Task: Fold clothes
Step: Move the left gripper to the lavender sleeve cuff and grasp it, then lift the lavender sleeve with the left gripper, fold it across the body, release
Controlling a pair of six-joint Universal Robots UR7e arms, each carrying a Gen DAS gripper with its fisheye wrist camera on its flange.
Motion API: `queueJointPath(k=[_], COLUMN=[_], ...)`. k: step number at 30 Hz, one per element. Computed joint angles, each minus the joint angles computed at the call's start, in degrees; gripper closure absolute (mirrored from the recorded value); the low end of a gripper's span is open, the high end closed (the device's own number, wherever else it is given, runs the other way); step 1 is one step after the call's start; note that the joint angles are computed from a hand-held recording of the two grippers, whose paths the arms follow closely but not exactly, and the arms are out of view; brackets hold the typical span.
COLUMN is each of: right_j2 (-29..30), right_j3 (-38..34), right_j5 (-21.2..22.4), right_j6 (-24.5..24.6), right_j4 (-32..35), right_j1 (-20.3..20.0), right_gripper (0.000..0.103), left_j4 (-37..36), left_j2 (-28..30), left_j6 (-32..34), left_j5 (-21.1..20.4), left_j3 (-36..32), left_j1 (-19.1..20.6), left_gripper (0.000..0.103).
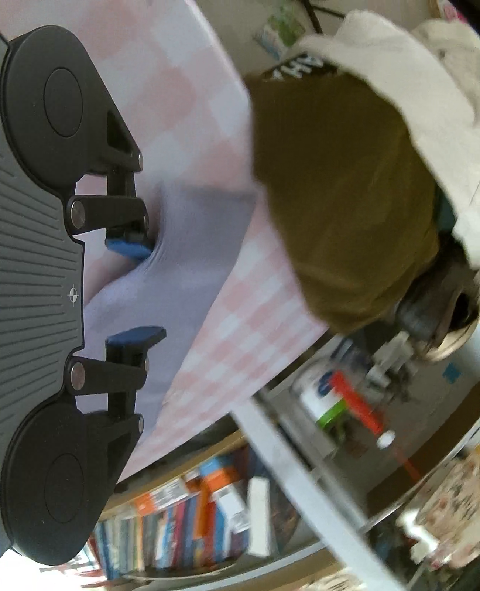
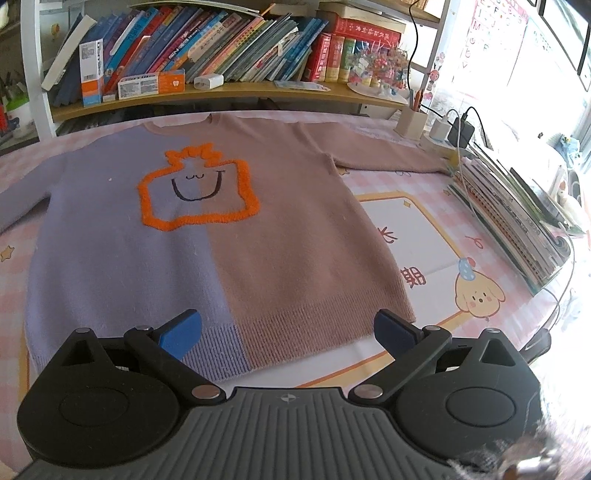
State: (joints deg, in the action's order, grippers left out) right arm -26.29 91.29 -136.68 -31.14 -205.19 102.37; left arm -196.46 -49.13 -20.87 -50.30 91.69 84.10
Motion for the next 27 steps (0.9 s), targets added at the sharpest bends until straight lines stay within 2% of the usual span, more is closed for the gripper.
queueJointPath(k=[4, 10, 19, 23, 27], right_j2=[-0.3, -0.6, -2.0, -3.0, -4.7], right_j3=[0.2, 0.6, 0.9, 0.5, -0.8], right_j5=[0.4, 2.1, 6.1, 9.9, 15.8], right_j6=[0.3, -0.2, -1.4, -3.0, -6.2], right_j4=[-0.1, 1.2, 2.7, 4.6, 9.3], right_j1=[-0.1, -0.5, -2.5, -4.3, -6.6], right_gripper=[0.003, 0.003, 0.003, 0.002, 0.003], left_j4=[-0.9, -3.5, -12.1, -14.2, -16.6], left_j2=[-0.2, 0.4, 2.3, 4.9, 9.2], left_j6=[-0.9, -0.2, 10.3, 12.9, 16.4], left_j5=[0.8, 1.0, -1.5, -1.4, 0.0], left_j3=[0.5, 0.9, -1.5, -4.8, -9.7], left_j1=[0.4, 0.2, -3.4, -5.9, -9.0], left_gripper=[0.099, 0.1, 0.1, 0.1, 0.1])
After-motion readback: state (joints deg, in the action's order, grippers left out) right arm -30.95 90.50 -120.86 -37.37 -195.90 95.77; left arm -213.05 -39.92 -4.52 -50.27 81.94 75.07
